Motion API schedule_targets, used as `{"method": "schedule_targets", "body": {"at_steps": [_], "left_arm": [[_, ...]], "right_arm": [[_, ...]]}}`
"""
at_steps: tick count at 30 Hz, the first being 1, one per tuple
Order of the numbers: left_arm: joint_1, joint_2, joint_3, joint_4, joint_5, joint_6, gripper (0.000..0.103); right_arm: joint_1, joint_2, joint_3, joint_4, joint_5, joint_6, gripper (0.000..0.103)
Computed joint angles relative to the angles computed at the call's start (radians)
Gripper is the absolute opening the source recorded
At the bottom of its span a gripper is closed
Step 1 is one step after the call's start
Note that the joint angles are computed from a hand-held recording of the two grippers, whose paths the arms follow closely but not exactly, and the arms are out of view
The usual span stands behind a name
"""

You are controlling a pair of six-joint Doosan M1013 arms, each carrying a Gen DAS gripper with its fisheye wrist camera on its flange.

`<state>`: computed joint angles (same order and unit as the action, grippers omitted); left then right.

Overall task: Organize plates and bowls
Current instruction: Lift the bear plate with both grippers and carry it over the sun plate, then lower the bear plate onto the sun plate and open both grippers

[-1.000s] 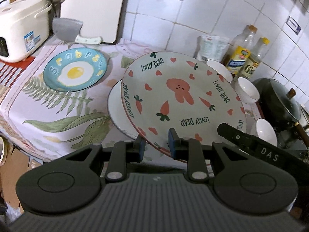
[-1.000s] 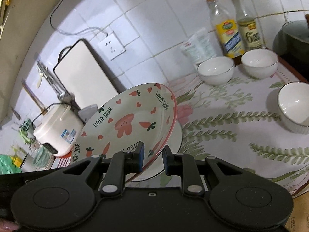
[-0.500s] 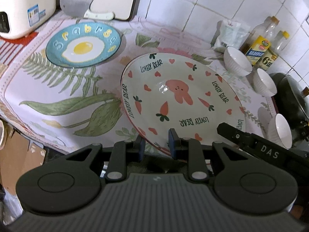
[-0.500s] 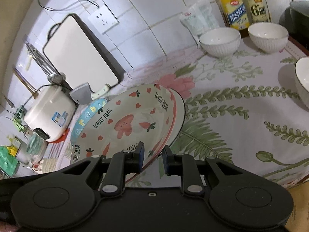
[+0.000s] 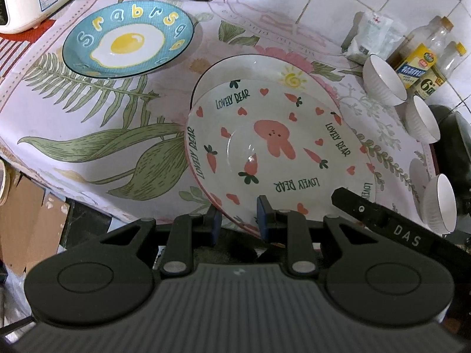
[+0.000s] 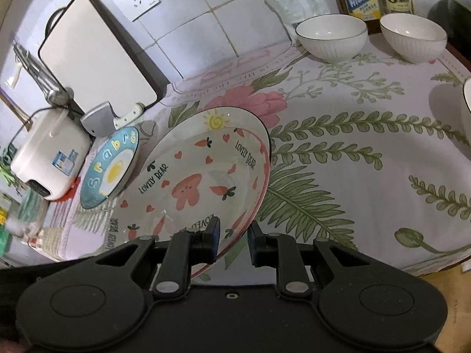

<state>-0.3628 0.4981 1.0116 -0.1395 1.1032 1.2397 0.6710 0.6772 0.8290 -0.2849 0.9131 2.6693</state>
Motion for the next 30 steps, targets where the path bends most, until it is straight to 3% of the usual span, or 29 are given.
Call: {"method": "schedule_targets", "body": {"at_steps": [9,30], "left_arm": [[0.017,0.063,-0.107,-0.044,0.12,-0.039,0.024],[0.011,0.101,-0.158,-0.03,0.163,-0.086,0.025]], "right_arm": [[0.002,0.077,-0.163,0.004,0.187,-0.1,0.024],[-0.001,0.149,-0.274,-0.049,0.271,-0.183,0.03]]}}
